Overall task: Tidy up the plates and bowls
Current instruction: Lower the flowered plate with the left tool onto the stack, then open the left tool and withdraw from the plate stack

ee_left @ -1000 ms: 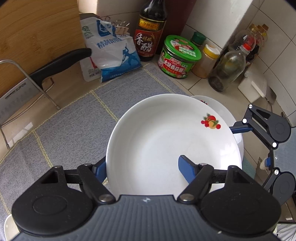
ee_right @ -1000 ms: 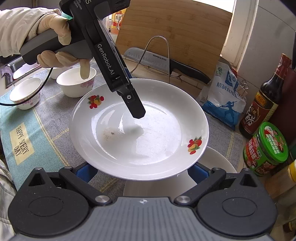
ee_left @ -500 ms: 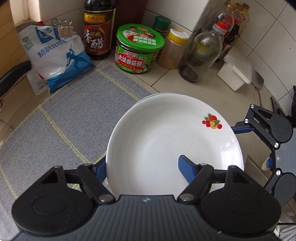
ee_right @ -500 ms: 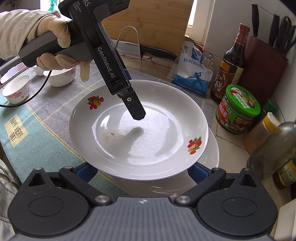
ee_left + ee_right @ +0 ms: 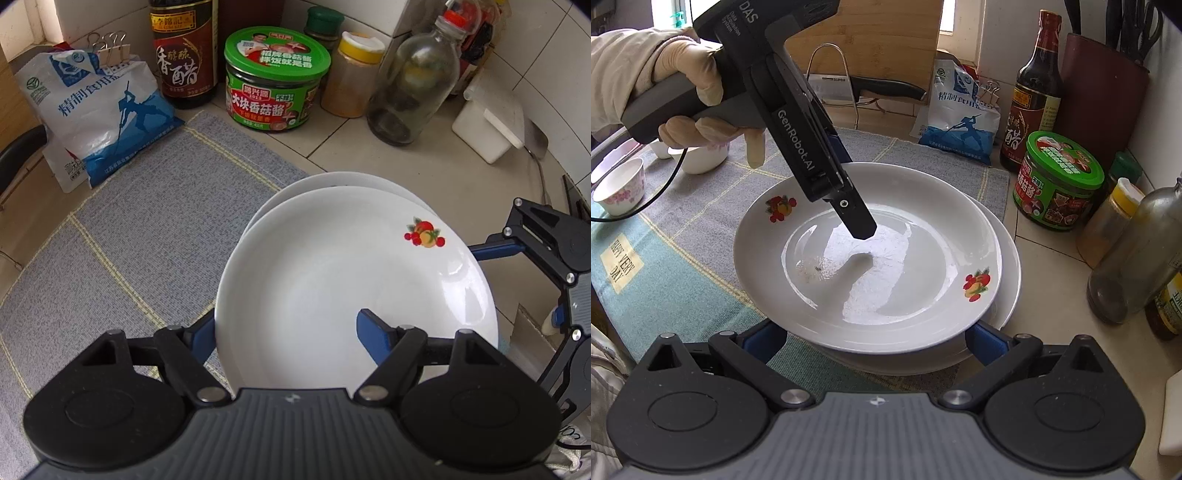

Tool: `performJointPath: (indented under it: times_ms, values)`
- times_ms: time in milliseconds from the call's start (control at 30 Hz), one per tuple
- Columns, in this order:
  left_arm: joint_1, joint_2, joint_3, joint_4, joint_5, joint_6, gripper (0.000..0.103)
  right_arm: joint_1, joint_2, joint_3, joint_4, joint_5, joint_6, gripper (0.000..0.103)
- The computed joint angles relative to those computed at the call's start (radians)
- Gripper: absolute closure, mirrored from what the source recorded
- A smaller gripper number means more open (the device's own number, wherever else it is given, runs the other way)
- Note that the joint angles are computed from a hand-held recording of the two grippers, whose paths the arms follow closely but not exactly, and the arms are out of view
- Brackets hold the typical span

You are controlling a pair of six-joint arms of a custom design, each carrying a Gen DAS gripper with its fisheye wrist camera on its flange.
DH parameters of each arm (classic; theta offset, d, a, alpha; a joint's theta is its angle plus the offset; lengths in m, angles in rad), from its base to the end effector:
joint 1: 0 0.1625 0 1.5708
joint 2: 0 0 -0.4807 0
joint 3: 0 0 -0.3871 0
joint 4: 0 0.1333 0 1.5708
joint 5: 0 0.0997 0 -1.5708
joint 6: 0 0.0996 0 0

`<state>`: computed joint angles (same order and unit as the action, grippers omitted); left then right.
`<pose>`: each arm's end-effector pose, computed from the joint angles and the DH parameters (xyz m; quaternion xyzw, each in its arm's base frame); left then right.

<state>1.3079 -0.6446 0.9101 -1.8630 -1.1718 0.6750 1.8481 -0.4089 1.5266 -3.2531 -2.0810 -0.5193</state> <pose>-0.0574 -0.8750 0.2607 0.4406 0.8755 0.0277 0.1966 0.2844 -0.6898 -0.0145 0.2957 -0.8839 0.2383 0.2731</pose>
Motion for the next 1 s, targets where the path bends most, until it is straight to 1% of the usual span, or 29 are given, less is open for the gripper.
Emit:
performJointPath:
  times_ms: [200,333,400,500,600,733,867,967,1000]
  values:
    - [0.002,0.014,-0.024,0.023,0.001,-0.002,0.026,0.003,0.002,-0.002,-0.003,-0.015,0.001,0.000]
    - [0.003,0.022,-0.034,0.038,0.000,-0.003,0.026,0.013,0.002,-0.002,0.001,-0.060,0.008,0.000]
    - [0.003,0.019,-0.027,0.032,-0.003,0.002,0.026,0.016,0.001,0.009,-0.011,-0.066,-0.015,0.000]
    - [0.004,0.017,-0.023,0.028,-0.005,0.001,0.025,0.019,-0.004,0.023,-0.037,-0.037,-0.019,0.000]
    - [0.006,0.007,-0.006,0.006,-0.014,0.003,0.024,0.029,0.008,0.007,-0.064,-0.053,-0.036,0.000]
    - [0.007,-0.053,0.106,-0.138,-0.043,0.054,0.024,0.038,0.017,-0.002,-0.089,-0.060,-0.054,0.000]
    - [0.004,-0.127,0.250,-0.335,-0.060,0.101,0.022,0.049,0.030,-0.013,-0.099,-0.085,-0.077,0.000]
    - [0.003,-0.189,0.365,-0.490,-0.081,0.112,0.021,0.055,0.032,-0.006,-0.117,-0.073,-0.088,0.000]
    - [0.004,-0.211,0.405,-0.543,-0.090,0.106,0.019,0.057,0.034,-0.005,-0.125,-0.070,-0.093,0.000]
